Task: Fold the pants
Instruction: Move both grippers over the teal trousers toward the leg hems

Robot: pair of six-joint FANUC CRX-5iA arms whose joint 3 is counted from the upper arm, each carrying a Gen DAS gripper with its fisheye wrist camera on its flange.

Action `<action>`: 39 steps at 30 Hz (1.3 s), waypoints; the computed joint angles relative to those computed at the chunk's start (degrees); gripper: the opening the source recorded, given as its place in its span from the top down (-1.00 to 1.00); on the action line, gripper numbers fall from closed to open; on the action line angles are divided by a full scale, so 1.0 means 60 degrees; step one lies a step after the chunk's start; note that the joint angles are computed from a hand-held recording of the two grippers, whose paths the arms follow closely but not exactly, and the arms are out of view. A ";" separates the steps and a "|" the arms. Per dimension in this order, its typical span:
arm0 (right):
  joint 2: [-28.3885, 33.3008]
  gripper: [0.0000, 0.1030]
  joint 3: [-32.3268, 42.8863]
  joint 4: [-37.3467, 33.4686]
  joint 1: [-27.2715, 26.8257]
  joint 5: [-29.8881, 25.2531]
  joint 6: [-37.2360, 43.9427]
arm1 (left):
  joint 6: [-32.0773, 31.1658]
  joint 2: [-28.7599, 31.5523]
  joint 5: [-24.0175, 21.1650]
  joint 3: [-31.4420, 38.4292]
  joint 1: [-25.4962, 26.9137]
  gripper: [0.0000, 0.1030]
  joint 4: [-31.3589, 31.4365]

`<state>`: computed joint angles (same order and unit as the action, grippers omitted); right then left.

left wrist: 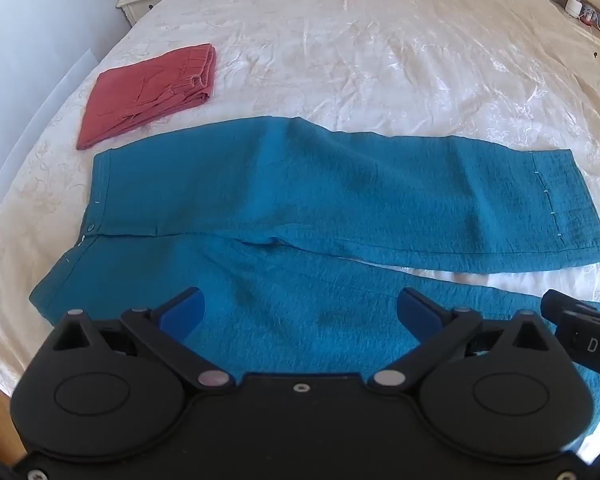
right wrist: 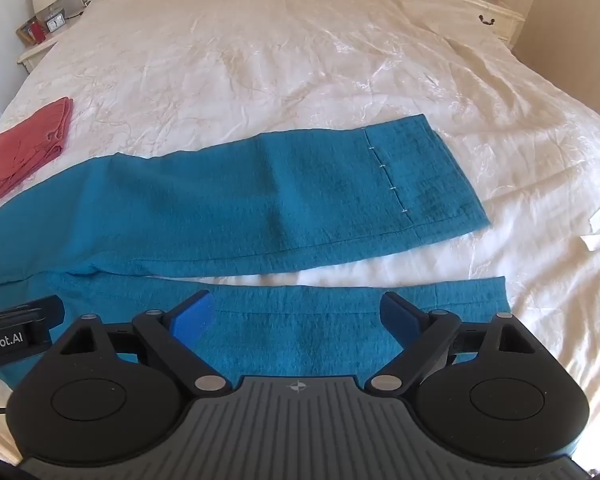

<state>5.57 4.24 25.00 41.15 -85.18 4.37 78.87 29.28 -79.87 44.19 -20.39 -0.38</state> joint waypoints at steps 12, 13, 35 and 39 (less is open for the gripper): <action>0.0053 -0.76 0.0191 0.0088 0.0233 -0.0231 -0.0114 | -0.0392 -0.0200 -0.0050 -0.0354 0.0174 -0.98 0.0264; 0.0167 -0.76 0.0307 0.0127 0.0289 -0.0316 -0.0139 | -0.0400 -0.0223 -0.0046 -0.0390 0.0190 -0.98 0.0270; 0.0552 -0.76 0.0763 0.0142 0.0427 -0.0498 -0.0192 | -0.0648 -0.0258 -0.0198 -0.0465 0.0299 -0.98 0.0317; 0.0552 -0.76 0.0767 0.0137 0.0405 -0.0447 -0.0186 | -0.0643 -0.0275 -0.0164 -0.0495 0.0305 -0.98 0.0375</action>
<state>8.88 8.84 25.82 43.58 -87.86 3.25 75.01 27.63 -80.86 41.22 -18.57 1.87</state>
